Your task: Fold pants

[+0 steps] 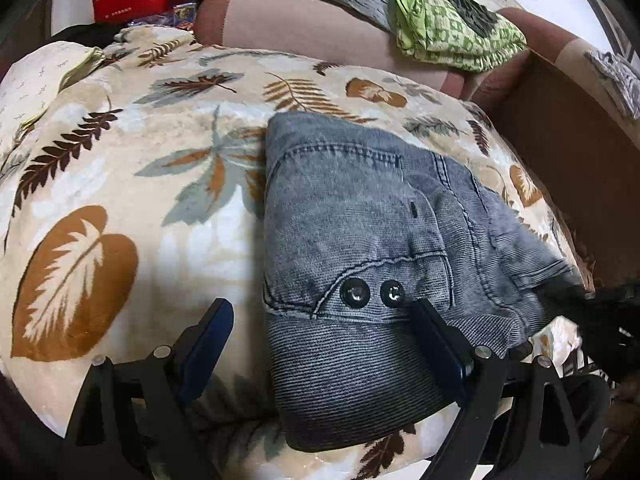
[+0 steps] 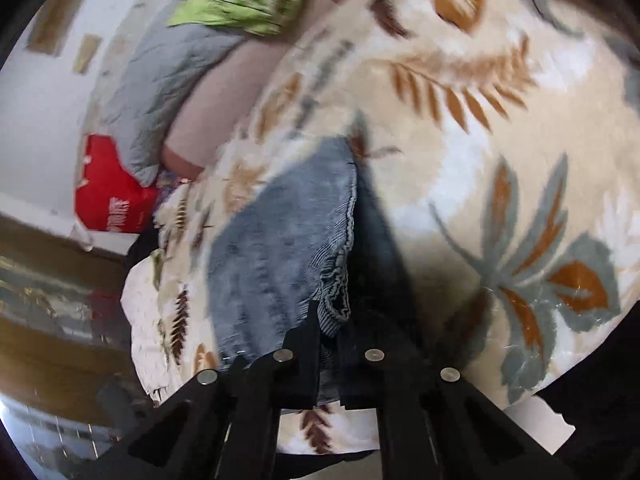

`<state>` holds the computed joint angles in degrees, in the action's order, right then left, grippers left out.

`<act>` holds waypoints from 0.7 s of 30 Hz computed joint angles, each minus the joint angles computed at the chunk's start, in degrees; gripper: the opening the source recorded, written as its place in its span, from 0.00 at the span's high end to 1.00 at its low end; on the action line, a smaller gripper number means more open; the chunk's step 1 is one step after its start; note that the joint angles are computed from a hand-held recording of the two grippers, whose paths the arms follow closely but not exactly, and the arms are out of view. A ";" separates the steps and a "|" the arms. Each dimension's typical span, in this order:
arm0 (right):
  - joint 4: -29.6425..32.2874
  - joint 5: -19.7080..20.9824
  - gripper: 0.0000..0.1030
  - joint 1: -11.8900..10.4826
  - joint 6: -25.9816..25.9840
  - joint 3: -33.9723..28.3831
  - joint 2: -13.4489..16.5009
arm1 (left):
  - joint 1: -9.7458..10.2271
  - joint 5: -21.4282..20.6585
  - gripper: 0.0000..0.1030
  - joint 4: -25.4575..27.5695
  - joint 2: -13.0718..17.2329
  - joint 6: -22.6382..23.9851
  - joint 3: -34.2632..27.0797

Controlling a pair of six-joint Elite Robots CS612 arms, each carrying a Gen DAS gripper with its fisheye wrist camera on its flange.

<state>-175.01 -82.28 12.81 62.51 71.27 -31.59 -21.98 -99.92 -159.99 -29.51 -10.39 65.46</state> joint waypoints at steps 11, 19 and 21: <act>-7.18 2.93 0.94 -0.24 7.64 4.70 0.44 | -0.35 5.30 0.12 -3.32 -1.68 -0.20 0.08; -8.80 6.14 0.93 -0.94 7.49 4.02 2.39 | -1.55 7.80 0.12 2.95 0.10 4.00 -1.31; -8.63 6.56 0.92 -1.05 6.49 4.10 2.17 | -1.40 7.26 0.12 3.27 0.23 3.95 -1.53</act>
<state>-183.64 -75.72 11.76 68.99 75.37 -29.42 -23.38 -92.66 -156.72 -29.28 -6.43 63.93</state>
